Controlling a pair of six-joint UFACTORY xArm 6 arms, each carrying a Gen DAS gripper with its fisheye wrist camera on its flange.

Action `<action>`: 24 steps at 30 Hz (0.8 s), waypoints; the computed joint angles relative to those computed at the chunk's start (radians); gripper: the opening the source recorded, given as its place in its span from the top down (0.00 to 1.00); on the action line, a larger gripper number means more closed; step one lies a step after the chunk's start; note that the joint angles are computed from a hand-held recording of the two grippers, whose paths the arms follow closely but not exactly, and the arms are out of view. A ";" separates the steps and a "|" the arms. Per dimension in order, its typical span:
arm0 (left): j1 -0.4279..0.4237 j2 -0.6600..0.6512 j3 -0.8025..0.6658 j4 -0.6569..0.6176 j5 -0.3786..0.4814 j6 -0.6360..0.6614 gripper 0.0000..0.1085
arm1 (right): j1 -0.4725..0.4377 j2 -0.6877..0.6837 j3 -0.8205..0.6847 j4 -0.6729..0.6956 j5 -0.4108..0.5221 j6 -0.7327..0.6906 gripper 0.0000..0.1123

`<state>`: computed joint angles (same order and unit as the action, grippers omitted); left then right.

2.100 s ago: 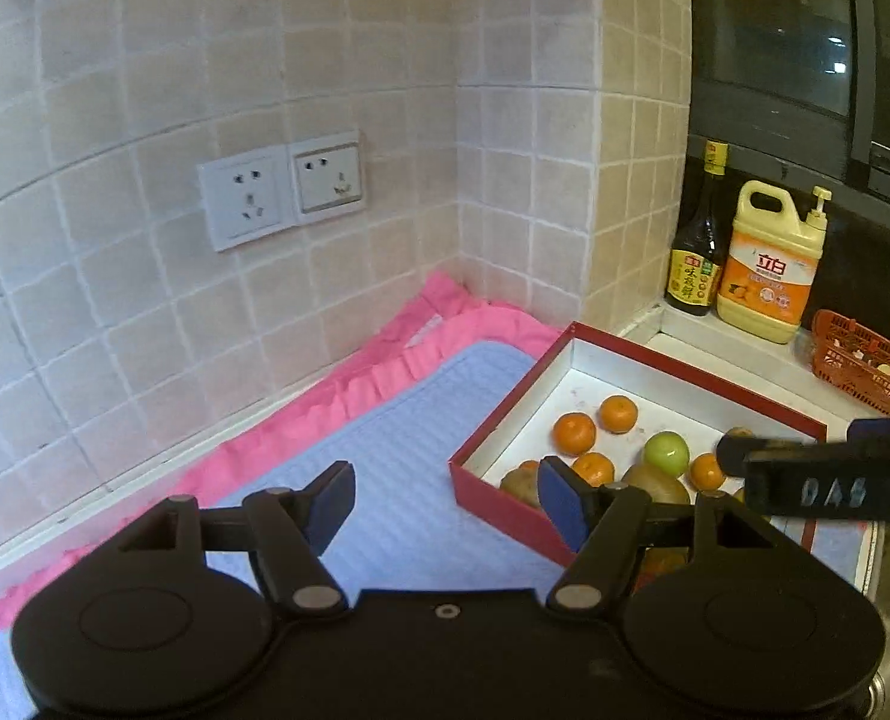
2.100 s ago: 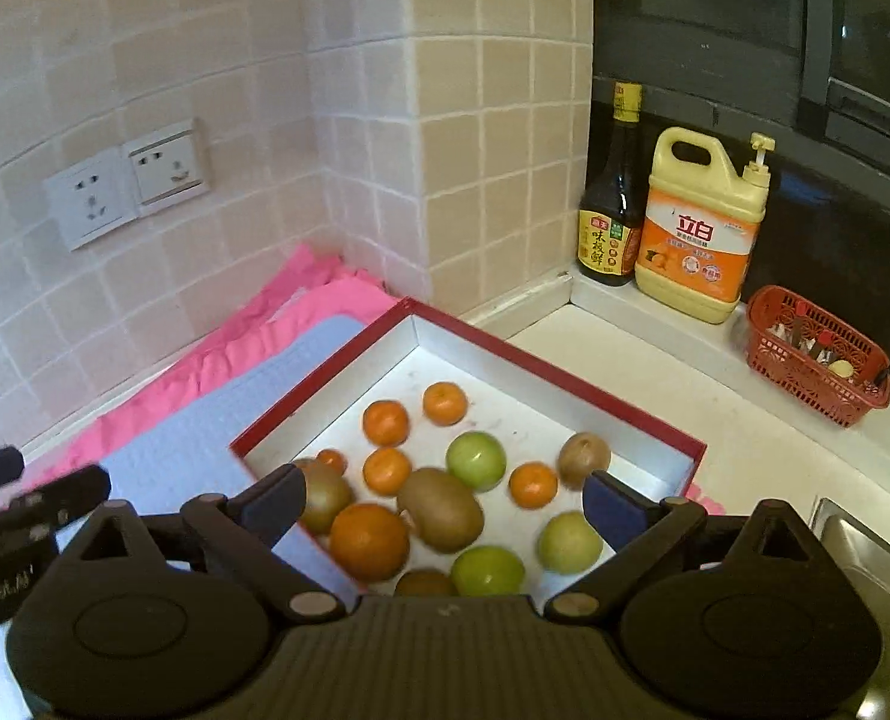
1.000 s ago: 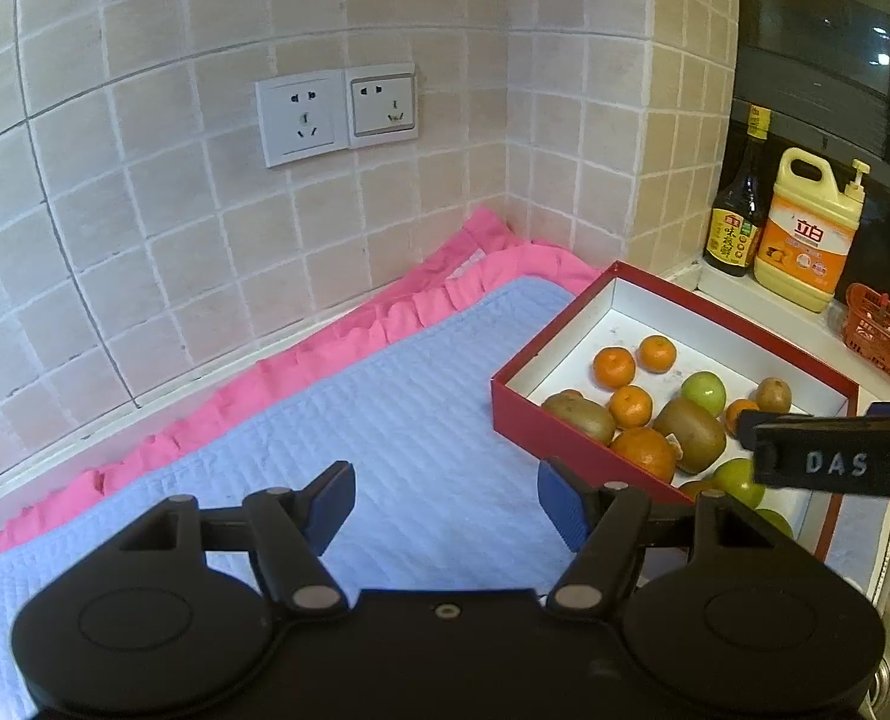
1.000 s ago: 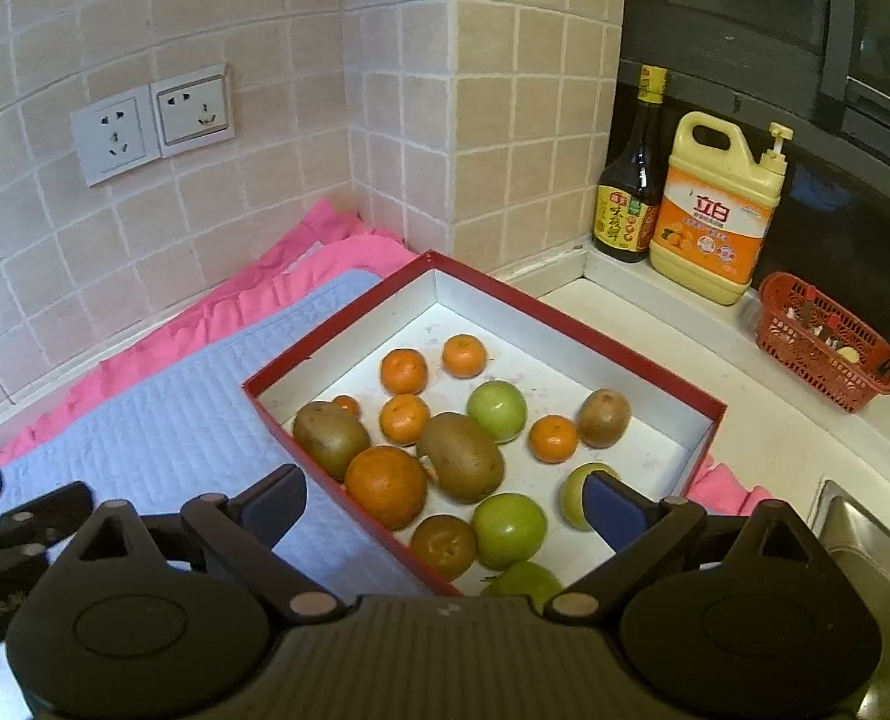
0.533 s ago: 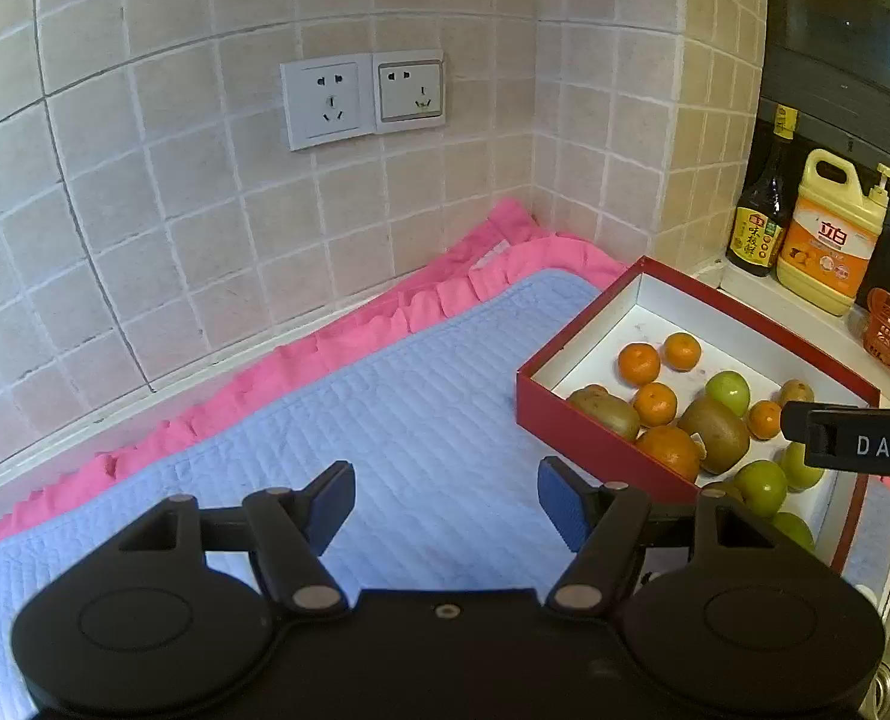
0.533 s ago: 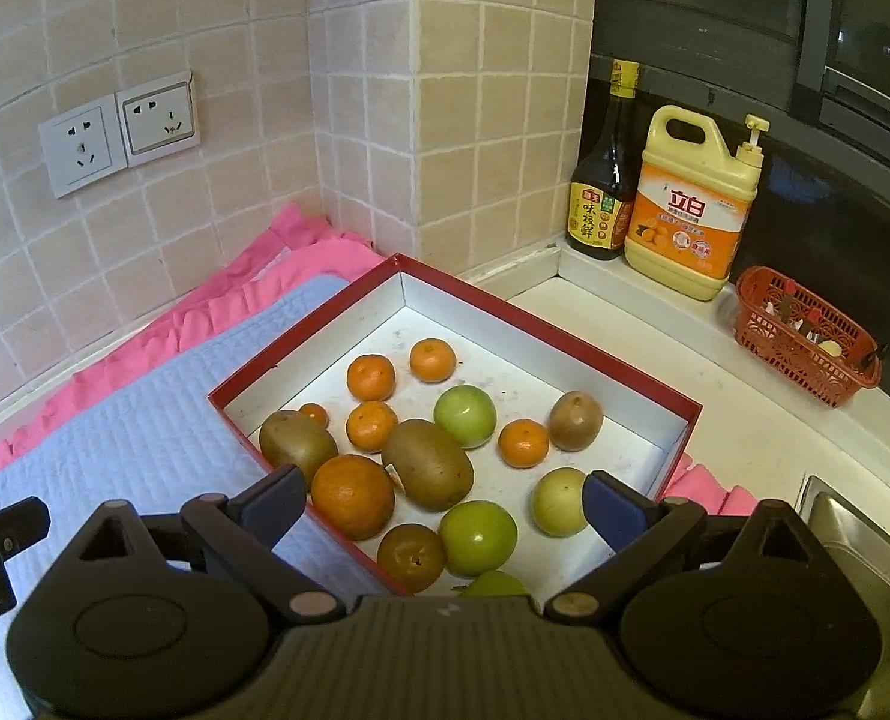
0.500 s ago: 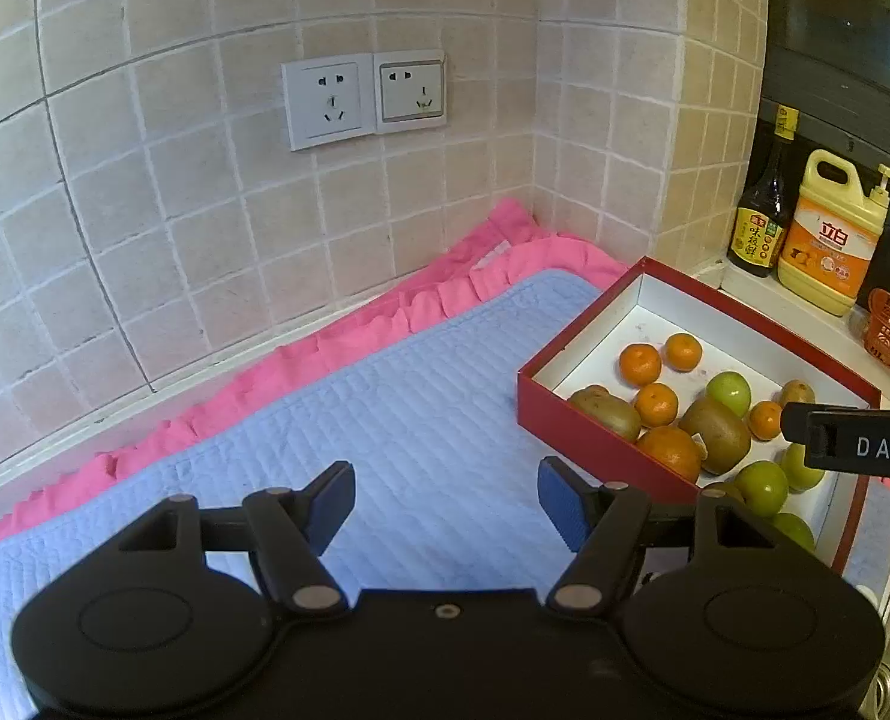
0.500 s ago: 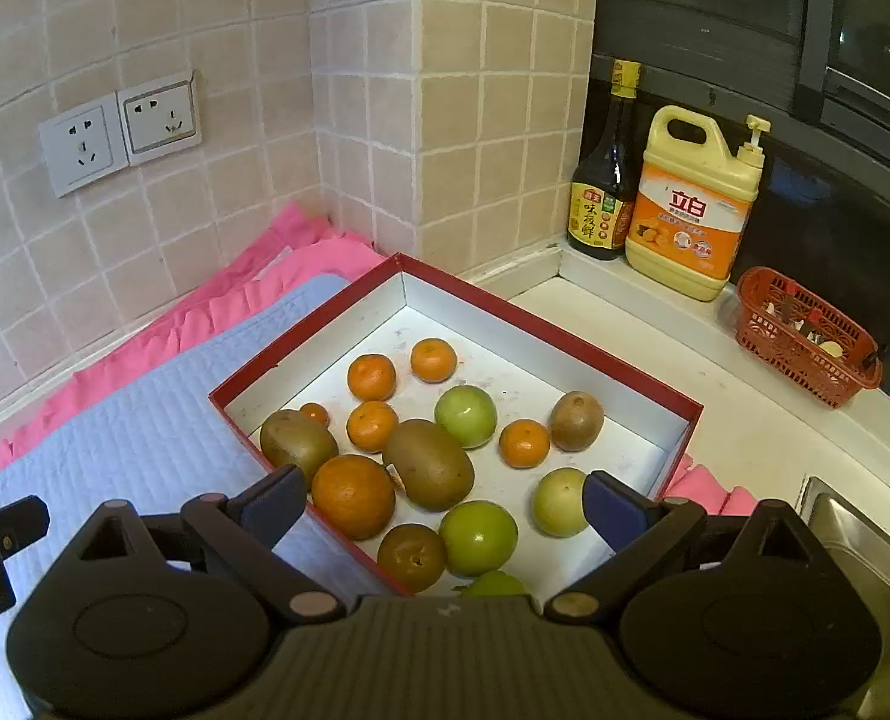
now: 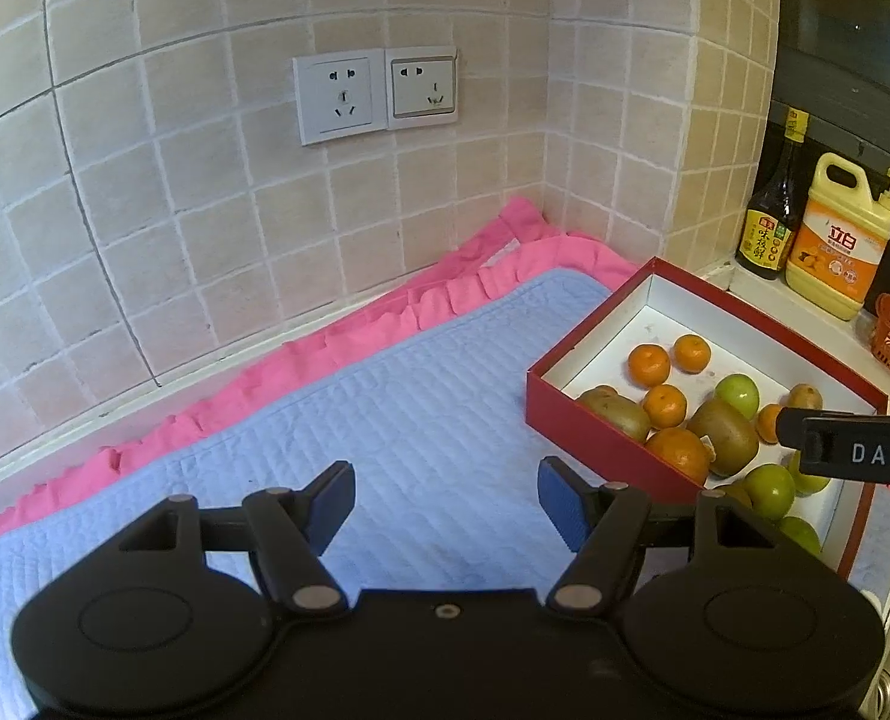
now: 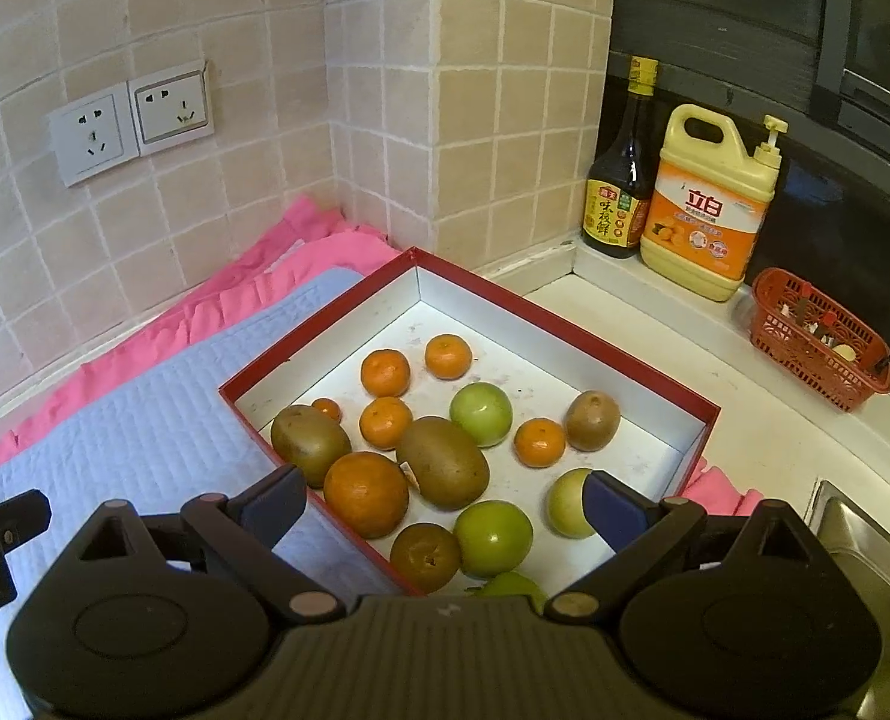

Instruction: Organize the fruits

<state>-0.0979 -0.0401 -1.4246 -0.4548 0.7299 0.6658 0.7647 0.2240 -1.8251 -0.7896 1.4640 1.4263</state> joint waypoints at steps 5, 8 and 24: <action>-0.001 -0.001 0.004 0.002 -0.007 -0.001 0.26 | -0.004 0.002 -0.001 0.003 -0.005 -0.002 0.11; -0.001 0.005 -0.003 0.009 0.001 -0.006 0.26 | -0.009 0.006 -0.003 0.008 -0.012 -0.003 0.11; 0.012 0.047 -0.028 0.046 -0.003 -0.084 0.25 | -0.018 0.005 0.010 0.031 -0.047 -0.016 0.11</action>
